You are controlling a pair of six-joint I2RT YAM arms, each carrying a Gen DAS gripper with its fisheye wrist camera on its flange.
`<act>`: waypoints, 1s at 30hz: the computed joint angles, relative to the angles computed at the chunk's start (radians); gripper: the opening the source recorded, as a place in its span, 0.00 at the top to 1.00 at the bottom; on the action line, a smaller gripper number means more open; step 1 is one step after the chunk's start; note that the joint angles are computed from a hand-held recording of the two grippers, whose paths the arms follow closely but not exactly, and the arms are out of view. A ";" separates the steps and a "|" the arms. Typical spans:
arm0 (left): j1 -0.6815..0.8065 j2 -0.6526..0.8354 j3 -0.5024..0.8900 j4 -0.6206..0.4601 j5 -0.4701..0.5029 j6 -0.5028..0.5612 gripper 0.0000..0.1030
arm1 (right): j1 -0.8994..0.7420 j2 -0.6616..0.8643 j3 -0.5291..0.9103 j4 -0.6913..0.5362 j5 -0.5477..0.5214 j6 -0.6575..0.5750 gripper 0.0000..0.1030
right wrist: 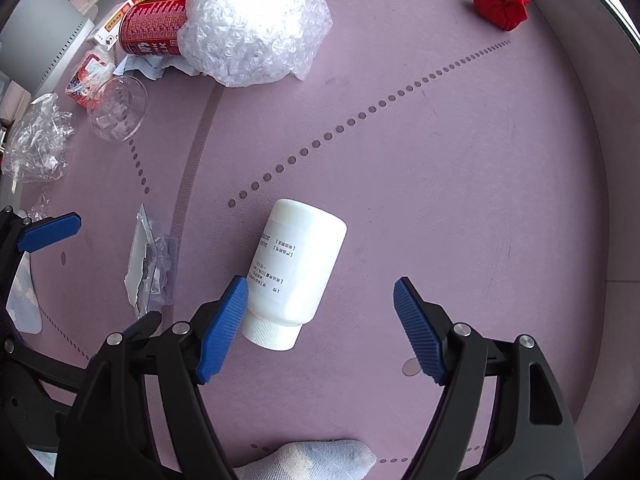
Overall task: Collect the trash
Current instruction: 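Lower the right tool onto the white pill bottle while the left tool approaches the clear plastic tray, then close the right tool on the pill bottle while the left tool grips the plastic tray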
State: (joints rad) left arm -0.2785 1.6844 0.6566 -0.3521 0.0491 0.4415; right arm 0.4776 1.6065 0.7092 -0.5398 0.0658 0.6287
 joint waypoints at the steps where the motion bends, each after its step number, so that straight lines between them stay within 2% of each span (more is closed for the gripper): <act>1: 0.008 0.015 -0.003 0.019 0.008 0.011 0.07 | 0.000 0.012 -0.006 0.019 -0.006 0.003 0.30; 2: 0.013 0.028 -0.005 0.033 0.012 0.021 0.08 | -0.001 0.018 -0.013 0.043 -0.016 0.007 0.30; 4: 0.010 0.057 -0.001 0.035 0.026 0.030 0.40 | 0.004 0.041 -0.009 0.072 -0.029 0.010 0.30; 5: 0.018 0.092 0.017 0.017 0.044 0.037 0.43 | 0.010 0.057 -0.001 0.079 -0.031 0.004 0.30; 6: 0.030 0.120 0.025 0.017 0.057 0.038 0.46 | 0.013 0.072 0.007 0.085 -0.033 -0.002 0.30; 10: 0.040 0.122 -0.001 0.073 0.058 0.048 0.47 | 0.005 0.108 0.026 0.096 -0.061 -0.030 0.34; 13: 0.063 0.116 -0.009 0.073 0.077 0.074 0.49 | 0.002 0.130 0.045 0.099 -0.101 -0.059 0.48; 15: 0.095 0.100 -0.002 0.039 0.100 0.112 0.54 | 0.021 0.144 0.066 0.082 -0.091 -0.059 0.50; 17: 0.128 0.086 0.023 -0.031 0.141 0.161 0.66 | 0.023 0.140 0.070 0.077 -0.099 -0.061 0.51; 18: 0.140 0.086 0.040 -0.073 0.174 0.185 0.83 | 0.027 0.136 0.073 0.072 -0.094 -0.060 0.52; 19: 0.150 0.098 0.061 -0.119 0.199 0.201 0.91 | 0.031 0.130 0.079 0.060 -0.087 -0.058 0.52; 26: 0.209 0.111 0.129 -0.197 0.184 0.194 0.92 | 0.015 0.115 0.165 -0.048 -0.058 -0.062 0.53; 30: 0.248 0.089 0.230 -0.317 0.186 0.201 0.92 | 0.028 0.077 0.235 -0.154 -0.044 -0.068 0.53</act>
